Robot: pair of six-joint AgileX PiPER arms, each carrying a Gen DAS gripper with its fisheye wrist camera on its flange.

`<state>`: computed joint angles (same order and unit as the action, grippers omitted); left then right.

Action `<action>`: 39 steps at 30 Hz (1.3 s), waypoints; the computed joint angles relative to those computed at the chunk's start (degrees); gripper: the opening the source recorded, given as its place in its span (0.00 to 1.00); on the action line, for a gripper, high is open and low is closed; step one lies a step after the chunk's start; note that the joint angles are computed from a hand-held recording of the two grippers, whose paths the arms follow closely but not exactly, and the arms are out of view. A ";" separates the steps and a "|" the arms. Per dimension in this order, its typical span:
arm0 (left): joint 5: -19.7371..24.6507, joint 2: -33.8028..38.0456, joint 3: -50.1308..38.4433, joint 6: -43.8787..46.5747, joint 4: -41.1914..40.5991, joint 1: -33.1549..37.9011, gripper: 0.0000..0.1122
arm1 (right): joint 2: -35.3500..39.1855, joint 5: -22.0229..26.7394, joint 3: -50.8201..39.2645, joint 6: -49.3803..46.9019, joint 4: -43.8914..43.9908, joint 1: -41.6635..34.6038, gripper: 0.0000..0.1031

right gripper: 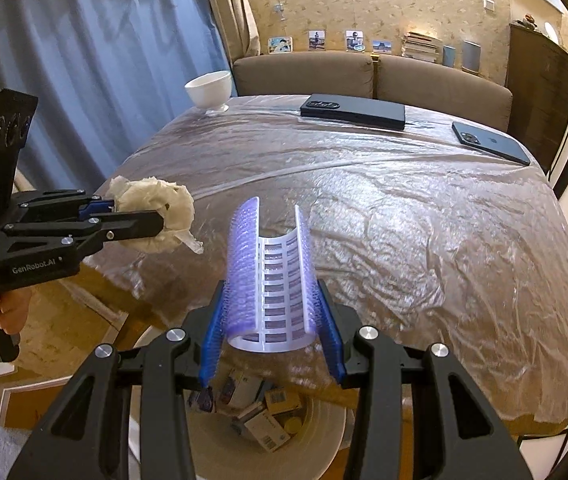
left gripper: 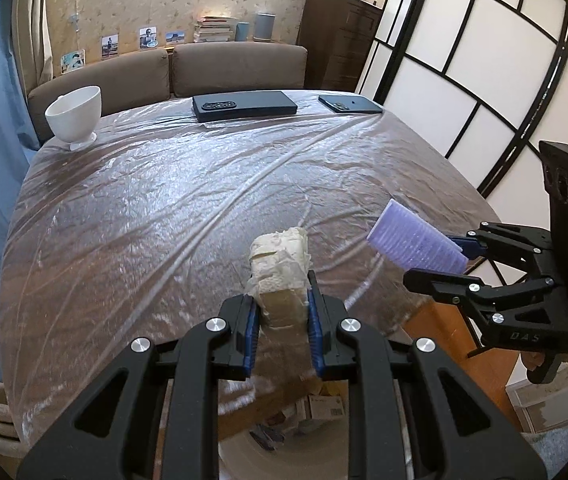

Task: Collect trash
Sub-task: 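Carry the paper ball and purple curler over the bin with both grippers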

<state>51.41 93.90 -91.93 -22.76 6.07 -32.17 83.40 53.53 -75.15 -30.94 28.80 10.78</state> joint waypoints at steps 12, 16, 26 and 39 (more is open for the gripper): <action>0.79 -5.66 7.43 -3.72 1.61 -4.23 0.20 | -5.90 3.84 5.56 -2.12 1.29 -0.65 0.40; 0.71 -7.11 9.61 -5.94 2.32 -5.86 0.20 | -7.65 4.42 7.80 -2.52 1.03 0.04 0.40; 0.21 -10.05 14.84 -10.57 4.45 -10.25 0.20 | -10.14 5.92 11.55 -2.94 1.18 0.91 0.40; -0.96 -8.26 19.01 -11.78 2.59 -12.88 0.20 | -8.91 4.54 17.92 -4.14 -1.23 2.38 0.40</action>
<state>50.45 85.64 -72.92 -34.54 8.66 -45.06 74.49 58.07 -57.23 -35.08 27.57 13.16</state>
